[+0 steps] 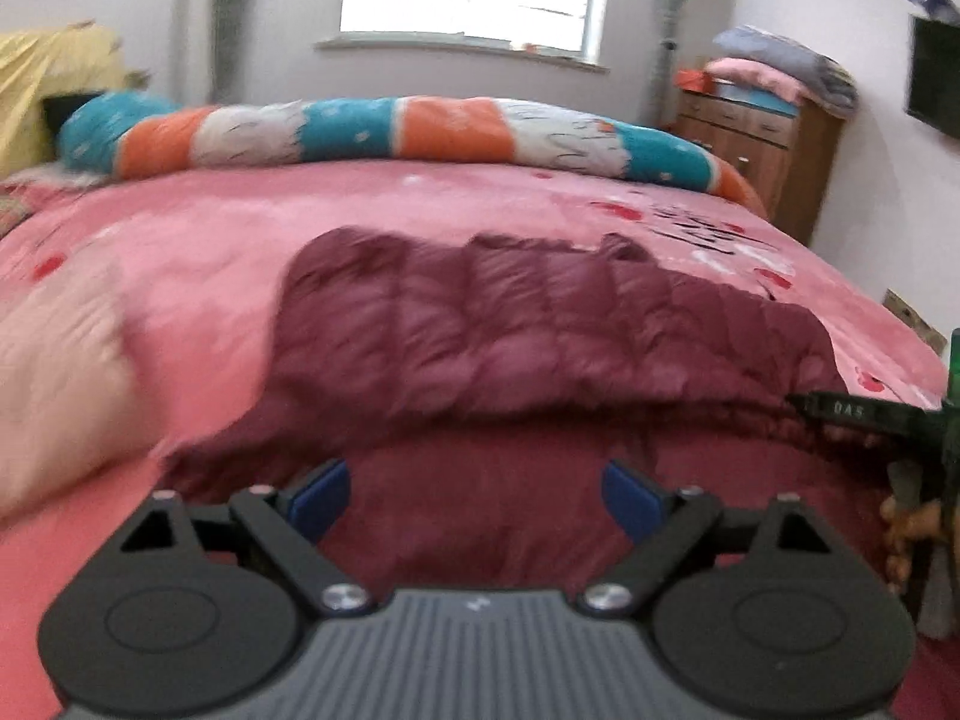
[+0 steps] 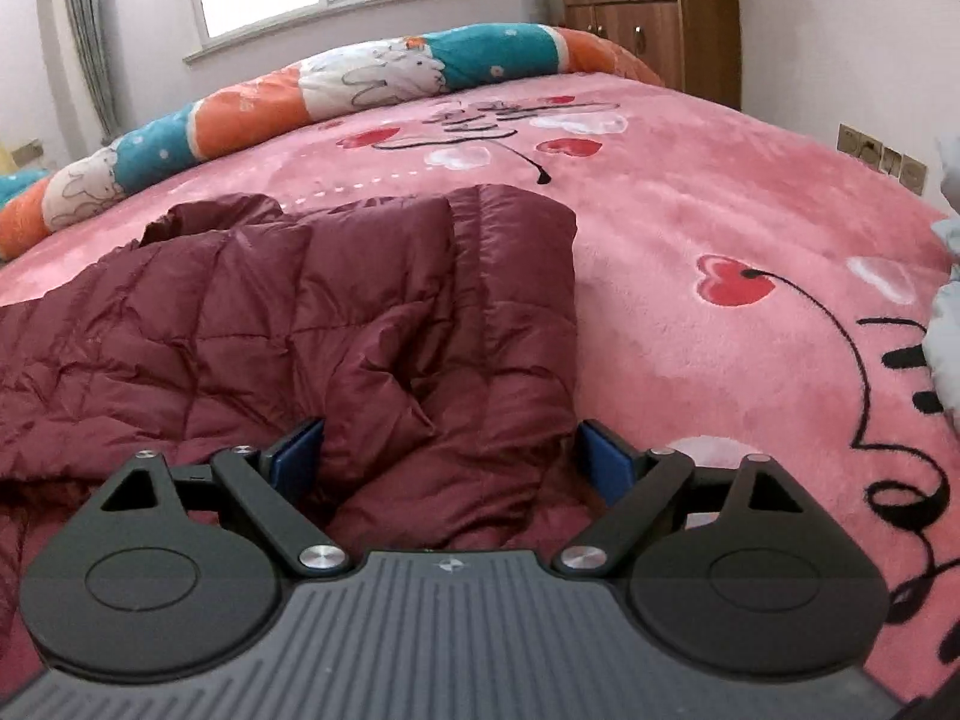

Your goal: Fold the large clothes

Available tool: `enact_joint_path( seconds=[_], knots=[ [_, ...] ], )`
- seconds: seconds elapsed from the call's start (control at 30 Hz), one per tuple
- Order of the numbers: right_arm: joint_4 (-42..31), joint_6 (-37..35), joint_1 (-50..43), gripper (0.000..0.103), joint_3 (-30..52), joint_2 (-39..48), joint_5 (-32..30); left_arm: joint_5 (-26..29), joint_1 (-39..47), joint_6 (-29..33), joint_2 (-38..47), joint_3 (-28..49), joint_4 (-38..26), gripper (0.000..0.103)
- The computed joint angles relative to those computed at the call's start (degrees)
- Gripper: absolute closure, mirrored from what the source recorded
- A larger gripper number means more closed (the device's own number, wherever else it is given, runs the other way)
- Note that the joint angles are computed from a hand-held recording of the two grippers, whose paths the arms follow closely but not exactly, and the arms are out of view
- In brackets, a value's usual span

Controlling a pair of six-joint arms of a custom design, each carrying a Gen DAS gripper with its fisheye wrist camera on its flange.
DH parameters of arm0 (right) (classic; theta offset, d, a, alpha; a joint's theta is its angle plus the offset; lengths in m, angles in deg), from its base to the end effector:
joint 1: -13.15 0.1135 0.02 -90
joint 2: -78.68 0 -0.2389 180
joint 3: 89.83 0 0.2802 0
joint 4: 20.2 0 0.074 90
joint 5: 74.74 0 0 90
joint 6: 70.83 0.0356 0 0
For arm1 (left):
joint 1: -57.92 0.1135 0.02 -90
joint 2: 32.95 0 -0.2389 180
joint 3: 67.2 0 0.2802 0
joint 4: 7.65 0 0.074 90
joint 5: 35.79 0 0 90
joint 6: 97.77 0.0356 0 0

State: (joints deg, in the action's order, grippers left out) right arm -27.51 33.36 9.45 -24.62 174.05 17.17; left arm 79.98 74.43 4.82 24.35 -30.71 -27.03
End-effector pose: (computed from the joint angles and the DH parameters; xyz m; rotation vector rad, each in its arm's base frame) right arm 0.3707 -0.0252 0.1439 0.3640 2.1951 0.0634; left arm 0.2286 0.0516 0.1465 0.1574 2.1946 -0.2292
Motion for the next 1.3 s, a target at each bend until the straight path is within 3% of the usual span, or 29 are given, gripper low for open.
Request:
enact_joint_path(
  seconds=[0.17, 0.3, 0.43, 0.63, 0.7, 0.77, 0.87, 0.93, 1.13, 1.3],
  knots=[
    [-0.43, 3.28, -1.70, 0.000, -9.17, -14.21, -1.82, 8.84, 16.74, 11.15, -13.90, -2.21, -18.92, 0.012],
    [-7.28, 3.81, -2.83, 0.000, -16.99, -29.33, -3.42, 15.46, 30.65, 24.36, -14.95, 0.48, -31.72, 0.012],
    [-20.27, 3.72, -3.09, 0.000, -20.01, -42.52, -4.48, 19.59, 40.58, 34.15, -12.31, 3.13, -39.18, 0.012],
    [-40.96, -0.30, -7.28, 0.000, -26.54, -70.17, -8.24, 23.75, 51.68, 46.07, -4.46, 7.64, -47.45, 0.011],
    [-48.99, -3.82, -11.92, 0.000, -27.13, -77.89, -11.82, 24.29, 54.22, 48.87, -1.19, 8.88, -49.44, 0.011],
    [-57.10, -7.27, -20.90, 0.000, -26.84, -83.79, -19.78, 24.37, 56.13, 50.62, 1.74, 9.89, -50.76, 0.011],
    [-65.22, -13.82, -38.26, 0.000, -24.73, -84.66, -36.57, 24.54, 57.78, 52.06, 4.63, 10.84, -51.60, 0.011],
    [-71.23, -20.42, -46.96, 0.000, -22.78, -84.16, -43.25, 24.57, 58.45, 53.29, 5.97, 11.58, -52.11, 0.011],
    [-87.17, -39.44, -59.75, 0.000, -17.21, -77.14, -45.54, 24.46, 61.45, 55.77, 12.47, 14.27, -51.74, 0.011],
    [-88.96, -39.67, -58.45, 0.000, -16.53, -68.55, -41.82, 23.80, 63.09, 54.84, 16.59, 15.69, -50.14, 0.011]
  ],
)
